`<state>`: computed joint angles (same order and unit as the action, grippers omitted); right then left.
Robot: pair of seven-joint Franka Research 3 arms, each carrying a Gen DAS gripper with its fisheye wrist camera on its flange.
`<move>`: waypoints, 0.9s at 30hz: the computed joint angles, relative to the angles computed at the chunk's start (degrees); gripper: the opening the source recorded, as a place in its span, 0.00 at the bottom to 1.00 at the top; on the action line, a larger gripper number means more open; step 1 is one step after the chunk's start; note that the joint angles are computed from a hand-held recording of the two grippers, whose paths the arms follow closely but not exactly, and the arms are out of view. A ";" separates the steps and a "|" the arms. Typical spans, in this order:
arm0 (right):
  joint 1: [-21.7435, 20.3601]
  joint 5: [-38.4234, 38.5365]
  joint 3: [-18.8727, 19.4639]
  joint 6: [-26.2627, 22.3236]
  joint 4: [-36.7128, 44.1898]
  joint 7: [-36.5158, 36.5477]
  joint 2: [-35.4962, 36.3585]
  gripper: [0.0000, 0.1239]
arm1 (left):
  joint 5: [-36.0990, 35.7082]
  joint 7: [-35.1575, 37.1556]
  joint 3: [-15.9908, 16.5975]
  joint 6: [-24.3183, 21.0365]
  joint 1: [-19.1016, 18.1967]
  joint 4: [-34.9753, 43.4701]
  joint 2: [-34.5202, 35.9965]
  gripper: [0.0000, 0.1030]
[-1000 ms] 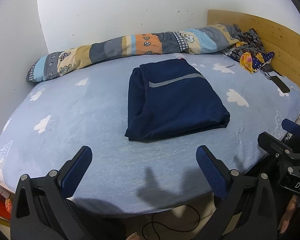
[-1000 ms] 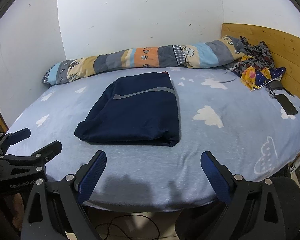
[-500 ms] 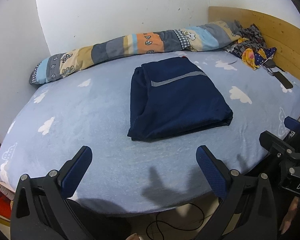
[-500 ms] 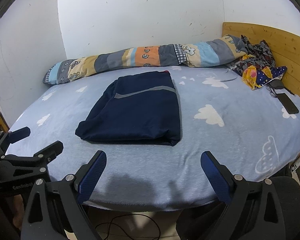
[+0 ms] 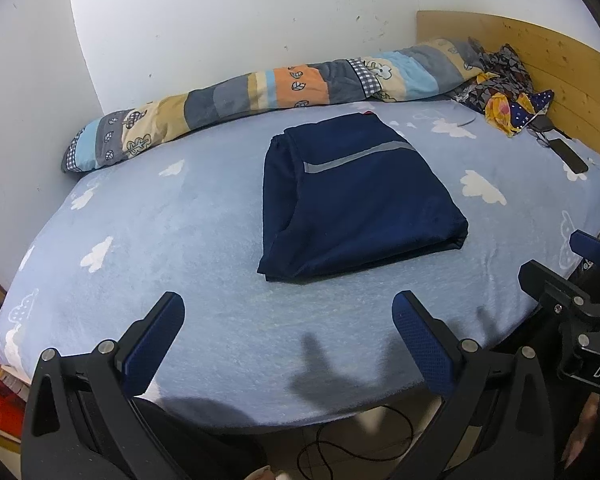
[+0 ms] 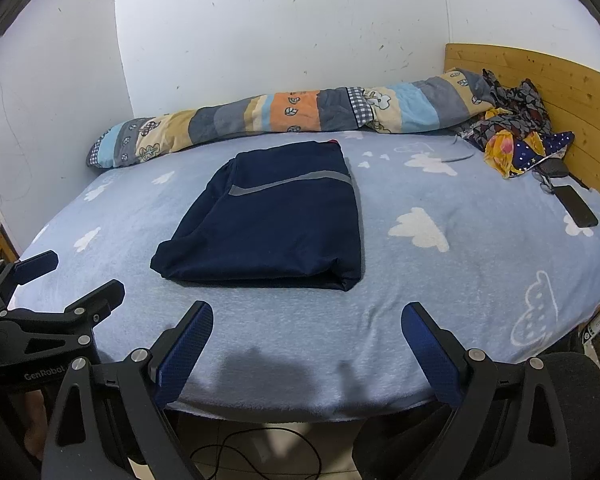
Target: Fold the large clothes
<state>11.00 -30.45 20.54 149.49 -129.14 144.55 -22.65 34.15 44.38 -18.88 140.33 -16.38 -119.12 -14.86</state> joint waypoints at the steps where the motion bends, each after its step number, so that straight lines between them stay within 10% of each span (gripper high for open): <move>1: 0.06 0.05 -0.02 0.09 0.00 0.02 0.04 0.78 | -0.19 0.19 0.12 0.03 -0.04 -0.08 -0.06 1.00; 27: 0.48 0.78 -0.22 -0.33 0.29 1.22 0.31 0.78 | 1.36 0.29 -0.20 -5.78 0.38 2.56 0.59 1.00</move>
